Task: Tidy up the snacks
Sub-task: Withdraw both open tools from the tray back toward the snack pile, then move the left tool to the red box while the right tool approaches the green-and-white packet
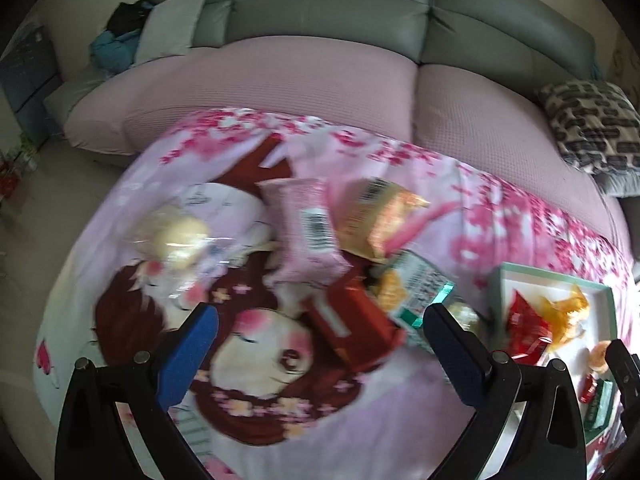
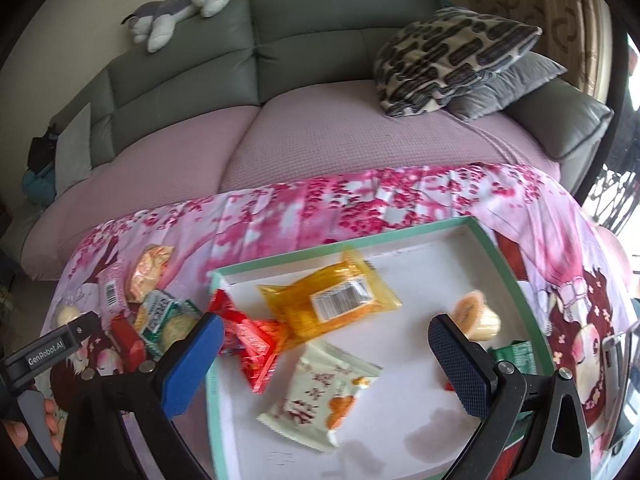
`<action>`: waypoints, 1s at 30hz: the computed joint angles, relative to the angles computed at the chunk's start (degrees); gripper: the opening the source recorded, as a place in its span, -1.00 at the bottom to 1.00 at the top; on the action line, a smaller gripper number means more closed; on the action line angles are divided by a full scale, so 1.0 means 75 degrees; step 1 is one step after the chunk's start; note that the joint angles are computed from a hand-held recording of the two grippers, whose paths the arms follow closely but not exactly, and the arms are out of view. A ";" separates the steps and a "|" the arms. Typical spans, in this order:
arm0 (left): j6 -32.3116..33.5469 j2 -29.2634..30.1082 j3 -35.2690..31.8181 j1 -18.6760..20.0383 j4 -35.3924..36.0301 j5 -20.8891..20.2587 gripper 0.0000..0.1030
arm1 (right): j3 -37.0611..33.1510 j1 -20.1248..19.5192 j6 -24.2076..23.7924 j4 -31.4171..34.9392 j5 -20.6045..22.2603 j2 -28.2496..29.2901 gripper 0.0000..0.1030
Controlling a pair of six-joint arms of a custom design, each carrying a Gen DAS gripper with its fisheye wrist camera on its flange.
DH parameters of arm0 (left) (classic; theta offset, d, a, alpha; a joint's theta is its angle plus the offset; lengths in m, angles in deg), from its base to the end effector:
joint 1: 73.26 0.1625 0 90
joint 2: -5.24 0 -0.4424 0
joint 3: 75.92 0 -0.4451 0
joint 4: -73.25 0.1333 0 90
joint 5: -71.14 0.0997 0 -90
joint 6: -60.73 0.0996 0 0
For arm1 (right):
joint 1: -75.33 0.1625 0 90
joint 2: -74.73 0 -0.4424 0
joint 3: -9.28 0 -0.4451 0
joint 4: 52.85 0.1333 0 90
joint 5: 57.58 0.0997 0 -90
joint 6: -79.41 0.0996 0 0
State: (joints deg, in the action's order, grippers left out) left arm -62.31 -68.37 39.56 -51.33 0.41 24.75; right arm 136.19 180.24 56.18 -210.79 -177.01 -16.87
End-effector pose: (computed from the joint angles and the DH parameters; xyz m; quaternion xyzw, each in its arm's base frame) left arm -0.3381 -0.3539 0.1672 -0.2105 0.8012 -0.3660 0.4240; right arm 0.2054 -0.4437 0.3282 0.2358 -0.9006 0.2533 0.2629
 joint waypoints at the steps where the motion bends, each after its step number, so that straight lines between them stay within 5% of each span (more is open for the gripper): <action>1: -0.0148 -0.0088 0.0044 -0.0037 0.0138 -0.0043 0.98 | 0.0014 0.0045 0.0006 0.0030 0.0050 0.0017 1.00; 15: -0.2706 -0.1223 0.0625 -0.0837 0.2221 -0.0338 0.99 | 0.0348 0.0786 -0.0149 0.0168 0.0567 0.0432 1.00; 25: -0.3212 -0.1829 0.1086 -0.1052 0.2232 -0.0339 0.99 | 0.0556 0.1093 -0.0272 0.0239 0.0938 0.0858 1.00; 30: -0.2739 -0.1960 0.1310 -0.0878 0.1581 -0.0192 0.99 | 0.0584 0.1051 -0.0245 0.0213 0.0824 0.1090 1.00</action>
